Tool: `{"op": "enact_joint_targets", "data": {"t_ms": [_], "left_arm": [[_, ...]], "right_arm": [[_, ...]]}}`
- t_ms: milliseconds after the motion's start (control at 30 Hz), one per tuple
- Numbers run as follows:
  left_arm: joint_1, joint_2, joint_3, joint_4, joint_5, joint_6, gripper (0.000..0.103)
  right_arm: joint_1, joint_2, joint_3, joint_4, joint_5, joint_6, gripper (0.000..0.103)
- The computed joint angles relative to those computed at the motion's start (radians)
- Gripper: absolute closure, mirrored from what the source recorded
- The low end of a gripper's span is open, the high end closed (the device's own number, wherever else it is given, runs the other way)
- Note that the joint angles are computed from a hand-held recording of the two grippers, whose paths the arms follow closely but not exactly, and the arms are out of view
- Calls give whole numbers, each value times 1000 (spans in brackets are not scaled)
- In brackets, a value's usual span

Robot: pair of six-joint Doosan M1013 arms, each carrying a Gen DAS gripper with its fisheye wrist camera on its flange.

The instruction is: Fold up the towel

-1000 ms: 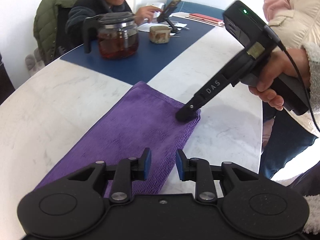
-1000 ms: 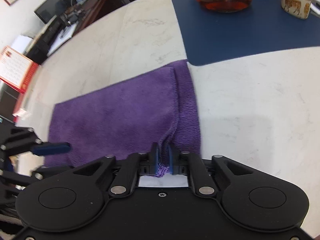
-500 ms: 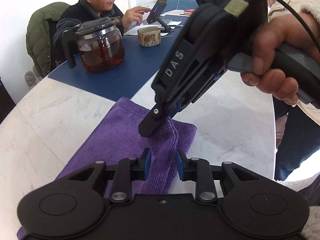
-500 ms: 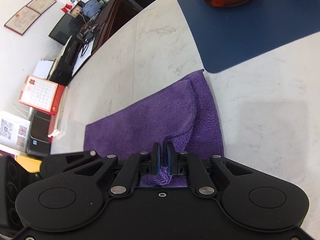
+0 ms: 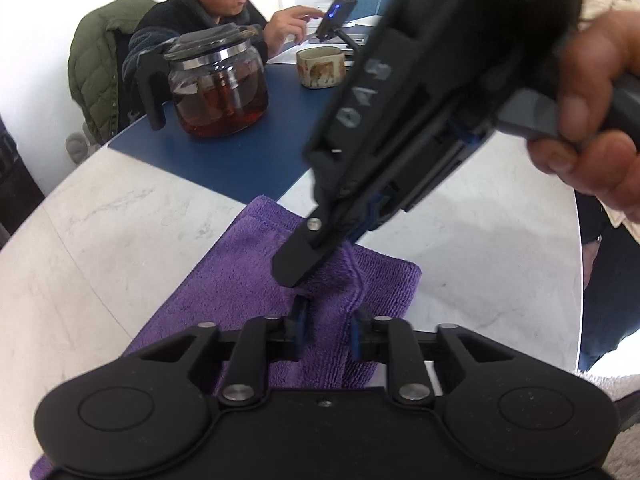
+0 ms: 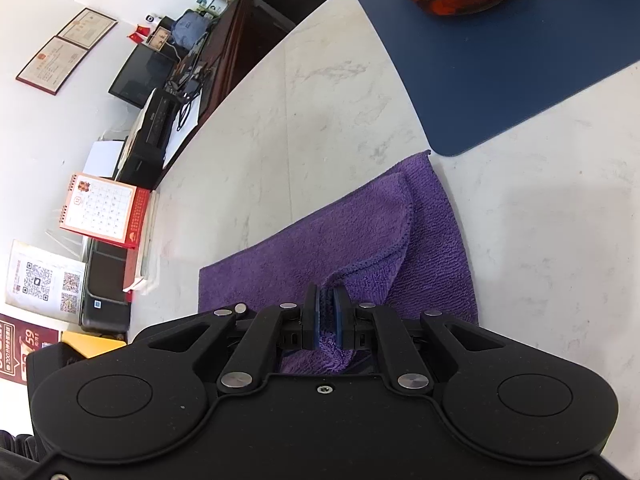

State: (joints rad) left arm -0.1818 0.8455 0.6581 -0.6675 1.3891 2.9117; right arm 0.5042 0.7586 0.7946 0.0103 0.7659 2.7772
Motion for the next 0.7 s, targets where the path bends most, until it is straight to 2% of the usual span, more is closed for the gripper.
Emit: {"op": "enact_joint_targets", "data": {"t_ms": [200,267,300,467,567,700], "left_arm": [[5,39,-74,-14,48,-110,98],[9,50,-96,-27,65,-145,99],[12,56,-109,-37,75,-164,99],[27,80,-167,-88,112,-234,99],[37,98,-211,-121,135,-270,99],[45,101,-225,-149,138,-255,99]], "right_arm": [[2,-15,24,-29,-3,17,89],[4,-19,27,-67,10,40,73],[4,-22,30,-87,17,56,71],[-1,-46,81,-109,-7,124,69],[-7,-58,120,-79,-58,156,65],[-11,-67,158,-41,-130,183,63]]}}
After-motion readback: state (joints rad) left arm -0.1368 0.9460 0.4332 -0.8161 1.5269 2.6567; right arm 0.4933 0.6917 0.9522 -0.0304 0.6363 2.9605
